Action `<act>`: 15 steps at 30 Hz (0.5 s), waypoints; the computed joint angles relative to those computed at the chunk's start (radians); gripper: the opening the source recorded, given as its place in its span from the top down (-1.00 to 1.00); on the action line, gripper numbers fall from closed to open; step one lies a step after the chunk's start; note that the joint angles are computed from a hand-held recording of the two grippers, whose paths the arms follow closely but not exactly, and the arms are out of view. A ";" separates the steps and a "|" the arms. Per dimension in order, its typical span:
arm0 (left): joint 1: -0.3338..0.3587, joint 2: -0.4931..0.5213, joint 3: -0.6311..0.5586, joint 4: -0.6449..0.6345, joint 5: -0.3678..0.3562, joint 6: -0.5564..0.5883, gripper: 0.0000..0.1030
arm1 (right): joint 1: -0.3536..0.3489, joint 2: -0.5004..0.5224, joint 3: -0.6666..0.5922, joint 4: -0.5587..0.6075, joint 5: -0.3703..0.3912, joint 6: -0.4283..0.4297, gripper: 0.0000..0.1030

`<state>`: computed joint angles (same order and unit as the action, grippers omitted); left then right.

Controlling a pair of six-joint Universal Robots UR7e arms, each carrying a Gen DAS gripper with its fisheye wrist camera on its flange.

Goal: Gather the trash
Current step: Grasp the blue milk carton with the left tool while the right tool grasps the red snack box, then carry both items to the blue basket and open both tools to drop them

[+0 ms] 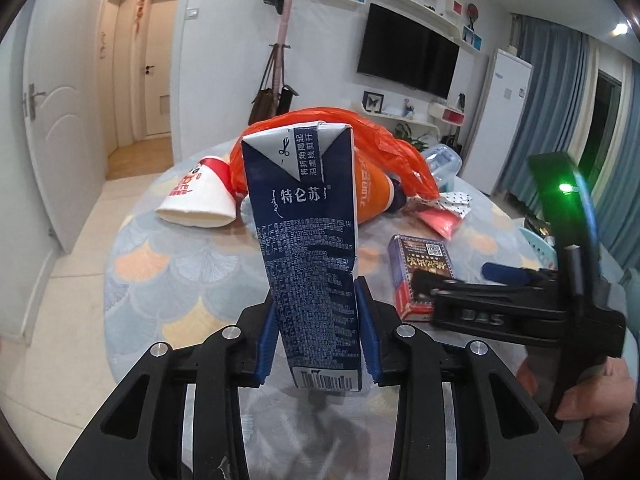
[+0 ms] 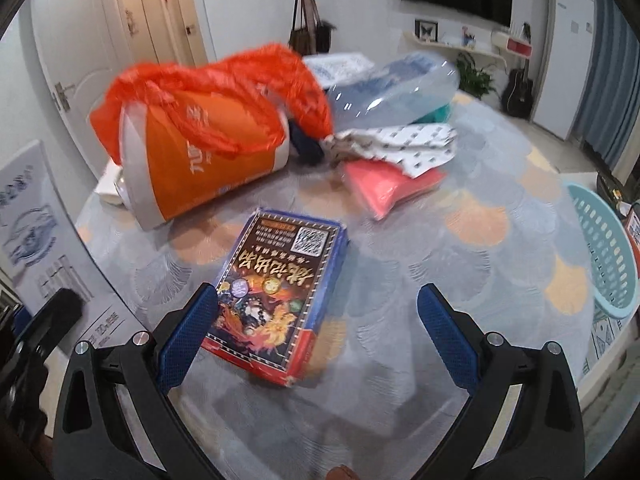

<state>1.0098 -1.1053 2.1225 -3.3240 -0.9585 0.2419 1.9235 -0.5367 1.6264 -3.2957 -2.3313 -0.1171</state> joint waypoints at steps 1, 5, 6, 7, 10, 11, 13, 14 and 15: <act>0.001 0.001 0.001 -0.002 -0.007 0.002 0.36 | -0.003 0.001 -0.006 0.011 0.015 0.009 -0.85; -0.001 0.005 0.003 -0.012 -0.009 0.009 0.36 | -0.001 0.026 -0.062 0.096 -0.010 0.036 -0.86; 0.000 0.005 0.004 -0.015 -0.012 0.010 0.36 | 0.005 0.042 -0.088 0.130 -0.048 0.034 -0.86; 0.002 0.002 0.005 -0.015 -0.015 0.009 0.36 | 0.014 0.069 -0.118 0.139 -0.096 0.002 -0.86; 0.009 -0.006 0.006 -0.008 -0.032 -0.007 0.36 | 0.013 0.080 -0.120 0.102 -0.088 -0.021 -0.85; 0.011 -0.007 0.005 -0.006 -0.036 -0.012 0.36 | 0.009 0.075 -0.110 0.087 -0.076 -0.028 -0.82; 0.012 -0.009 0.009 -0.009 -0.038 -0.016 0.37 | 0.003 0.060 -0.084 0.044 -0.061 -0.061 -0.30; 0.010 -0.008 0.011 -0.013 -0.034 -0.014 0.37 | 0.004 0.056 -0.070 0.008 -0.070 -0.090 -0.22; 0.008 -0.008 0.014 -0.019 -0.033 -0.013 0.37 | 0.001 0.043 -0.054 -0.006 -0.064 -0.101 -0.18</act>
